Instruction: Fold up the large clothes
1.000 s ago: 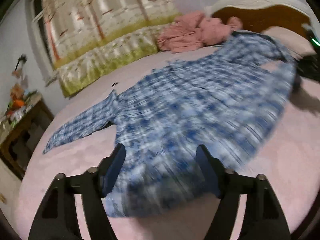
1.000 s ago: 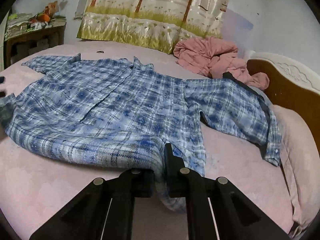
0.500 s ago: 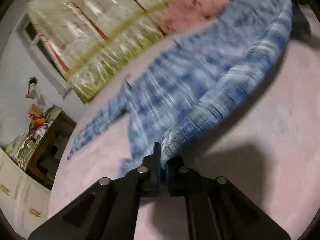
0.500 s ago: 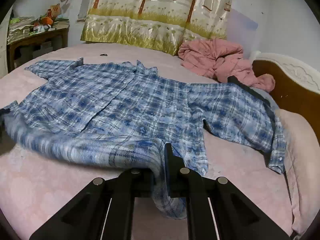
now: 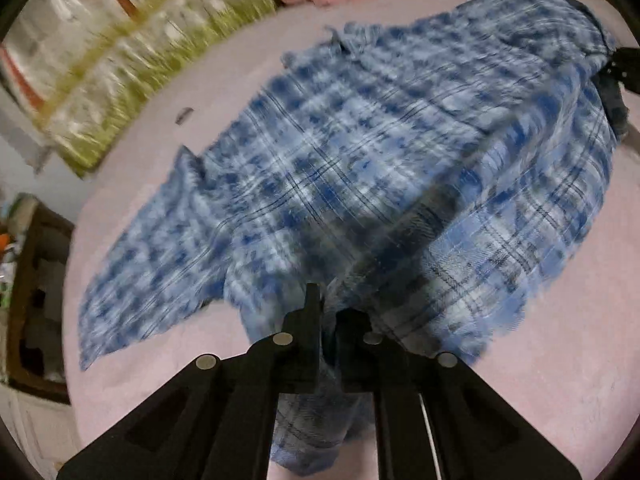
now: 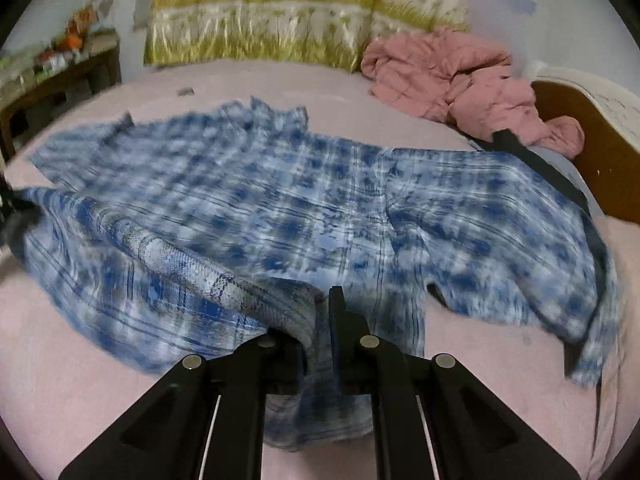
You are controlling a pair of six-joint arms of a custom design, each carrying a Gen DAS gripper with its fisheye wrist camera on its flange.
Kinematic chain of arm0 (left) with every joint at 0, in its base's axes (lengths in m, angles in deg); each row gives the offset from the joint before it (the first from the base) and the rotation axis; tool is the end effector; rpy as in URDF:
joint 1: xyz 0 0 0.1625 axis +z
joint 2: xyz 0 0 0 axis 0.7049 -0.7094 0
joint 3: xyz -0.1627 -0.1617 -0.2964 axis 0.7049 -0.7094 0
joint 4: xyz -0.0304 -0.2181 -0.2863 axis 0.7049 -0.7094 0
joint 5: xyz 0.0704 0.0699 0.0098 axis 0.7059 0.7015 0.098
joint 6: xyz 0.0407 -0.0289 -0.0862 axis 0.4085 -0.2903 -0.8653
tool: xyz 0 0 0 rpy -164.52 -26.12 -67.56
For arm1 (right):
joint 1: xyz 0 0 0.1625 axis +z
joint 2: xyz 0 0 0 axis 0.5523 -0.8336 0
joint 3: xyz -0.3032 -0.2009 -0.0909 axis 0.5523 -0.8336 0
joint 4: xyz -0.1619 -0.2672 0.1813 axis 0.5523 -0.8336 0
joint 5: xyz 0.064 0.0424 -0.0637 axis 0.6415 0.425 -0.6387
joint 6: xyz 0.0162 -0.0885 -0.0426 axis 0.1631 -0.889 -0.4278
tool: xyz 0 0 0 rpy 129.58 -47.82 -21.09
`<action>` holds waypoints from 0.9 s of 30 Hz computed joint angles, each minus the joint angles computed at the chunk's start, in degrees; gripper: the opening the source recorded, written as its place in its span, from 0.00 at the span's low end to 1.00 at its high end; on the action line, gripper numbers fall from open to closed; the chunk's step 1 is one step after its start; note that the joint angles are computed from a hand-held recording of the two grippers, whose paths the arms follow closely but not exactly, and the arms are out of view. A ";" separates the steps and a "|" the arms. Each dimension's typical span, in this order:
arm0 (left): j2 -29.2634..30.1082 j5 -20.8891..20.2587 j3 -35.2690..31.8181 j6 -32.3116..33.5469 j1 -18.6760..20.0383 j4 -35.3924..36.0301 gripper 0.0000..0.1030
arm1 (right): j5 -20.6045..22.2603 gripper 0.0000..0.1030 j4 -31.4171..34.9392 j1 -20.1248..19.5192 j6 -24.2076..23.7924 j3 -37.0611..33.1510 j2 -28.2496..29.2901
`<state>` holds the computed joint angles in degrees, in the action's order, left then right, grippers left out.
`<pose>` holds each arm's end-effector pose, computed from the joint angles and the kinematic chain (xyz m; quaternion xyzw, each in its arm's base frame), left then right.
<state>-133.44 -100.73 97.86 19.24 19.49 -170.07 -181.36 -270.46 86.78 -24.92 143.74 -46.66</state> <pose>-0.0205 -0.5254 0.3756 0.3992 0.8029 -0.1181 0.4266 0.3320 -0.4703 0.0716 0.1963 -0.8283 0.3092 0.4241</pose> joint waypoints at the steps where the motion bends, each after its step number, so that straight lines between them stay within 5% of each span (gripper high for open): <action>1: 2.33 0.04 -2.07 0.64 0.98 0.00 0.16 | -0.04 0.09 -0.17 -0.84 -1.57 -1.36 1.12; 9: 12.00 -3.27 -10.64 3.63 4.87 -8.20 0.20 | 7.72 0.09 -1.24 -7.13 -1.65 -4.21 2.62; 11: 12.43 -3.25 -9.99 4.73 4.85 -12.59 0.27 | 8.50 0.23 -3.34 -7.36 -2.79 -3.71 2.38; 12: 12.72 -2.24 -10.04 4.25 4.81 -13.46 0.52 | 8.10 0.49 -3.94 -7.38 -3.13 -3.47 2.13; 13: 13.14 -0.26 -9.92 3.65 4.75 -14.95 0.94 | 6.03 0.80 -5.92 -7.09 -3.83 -3.28 2.25; 14: 12.67 1.54 -9.00 2.46 4.71 -16.64 0.99 | 5.12 0.88 -8.05 -6.98 -4.67 -2.80 2.10; 19: 3.13 -9.39 -3.10 -2.31 7.45 -19.10 0.99 | 15.19 0.90 -13.25 -7.77 -0.55 9.66 -7.23; 23: 0.32 -10.15 1.20 -0.70 7.21 -26.73 0.99 | 11.01 0.90 -16.56 -4.37 -5.80 9.31 -5.26; 25: 0.76 -9.23 1.04 -1.74 7.12 -26.00 0.99 | 10.81 0.90 -9.94 -3.93 -5.64 7.22 -5.16; 27: 1.88 -8.54 0.19 -2.63 7.46 -25.44 0.99 | 14.66 0.90 2.05 -5.03 0.44 6.20 -7.53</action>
